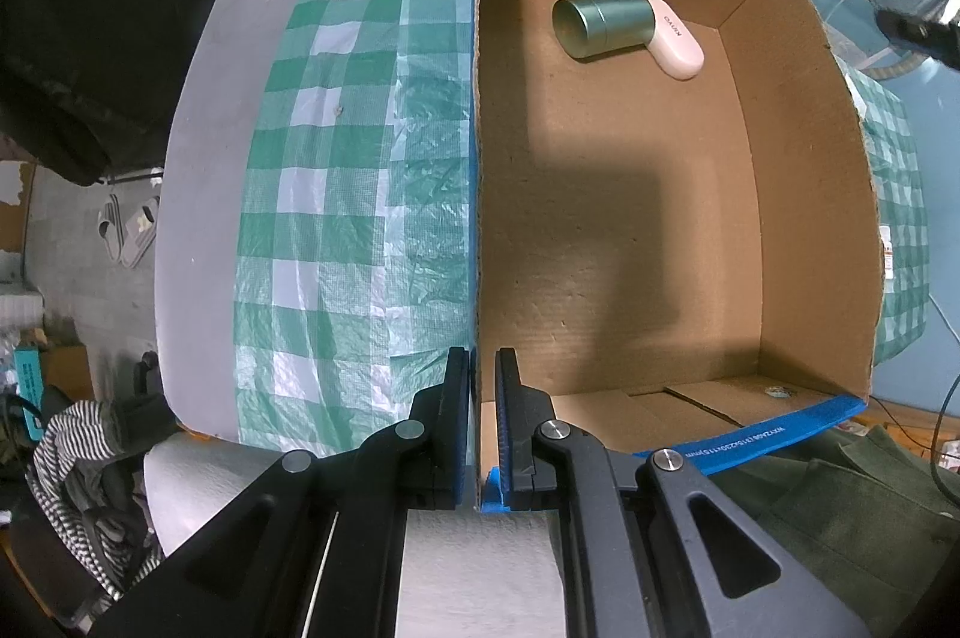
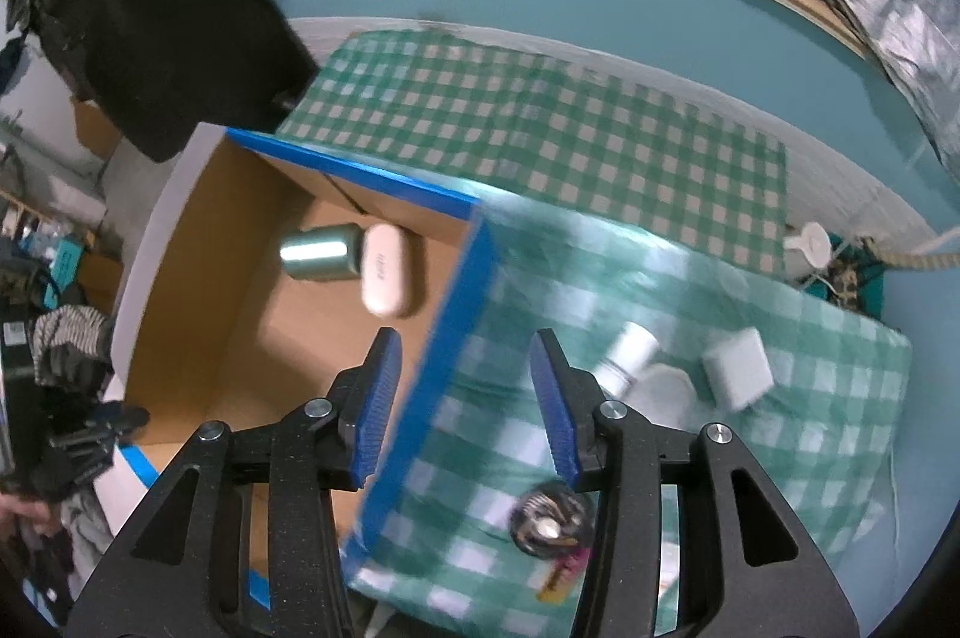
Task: Organize rigid objects
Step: 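Move the right gripper back over the white pill bottle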
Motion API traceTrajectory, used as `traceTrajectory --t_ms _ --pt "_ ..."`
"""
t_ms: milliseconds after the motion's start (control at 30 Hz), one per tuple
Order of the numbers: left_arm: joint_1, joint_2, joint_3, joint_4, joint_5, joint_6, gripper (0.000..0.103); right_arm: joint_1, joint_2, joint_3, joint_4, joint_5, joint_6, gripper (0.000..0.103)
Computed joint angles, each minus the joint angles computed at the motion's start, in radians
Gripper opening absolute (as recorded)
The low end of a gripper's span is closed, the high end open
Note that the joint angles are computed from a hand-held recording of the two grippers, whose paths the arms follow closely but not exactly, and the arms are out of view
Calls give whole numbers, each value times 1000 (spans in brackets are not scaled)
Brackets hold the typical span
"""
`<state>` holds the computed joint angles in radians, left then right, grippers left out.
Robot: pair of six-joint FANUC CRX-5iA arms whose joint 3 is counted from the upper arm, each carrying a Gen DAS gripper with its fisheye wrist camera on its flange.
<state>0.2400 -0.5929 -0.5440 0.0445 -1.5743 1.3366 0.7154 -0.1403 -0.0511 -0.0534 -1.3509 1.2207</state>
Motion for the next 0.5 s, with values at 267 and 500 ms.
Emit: traceTrajectory --t_ms 267,500 --pt "-11 2 3 -6 -1 6 8 -78 -84 -80 9 -43 -12 45" --pt "-12 6 6 -7 -1 7 8 -154 -141 -164 16 -70 -23 44"
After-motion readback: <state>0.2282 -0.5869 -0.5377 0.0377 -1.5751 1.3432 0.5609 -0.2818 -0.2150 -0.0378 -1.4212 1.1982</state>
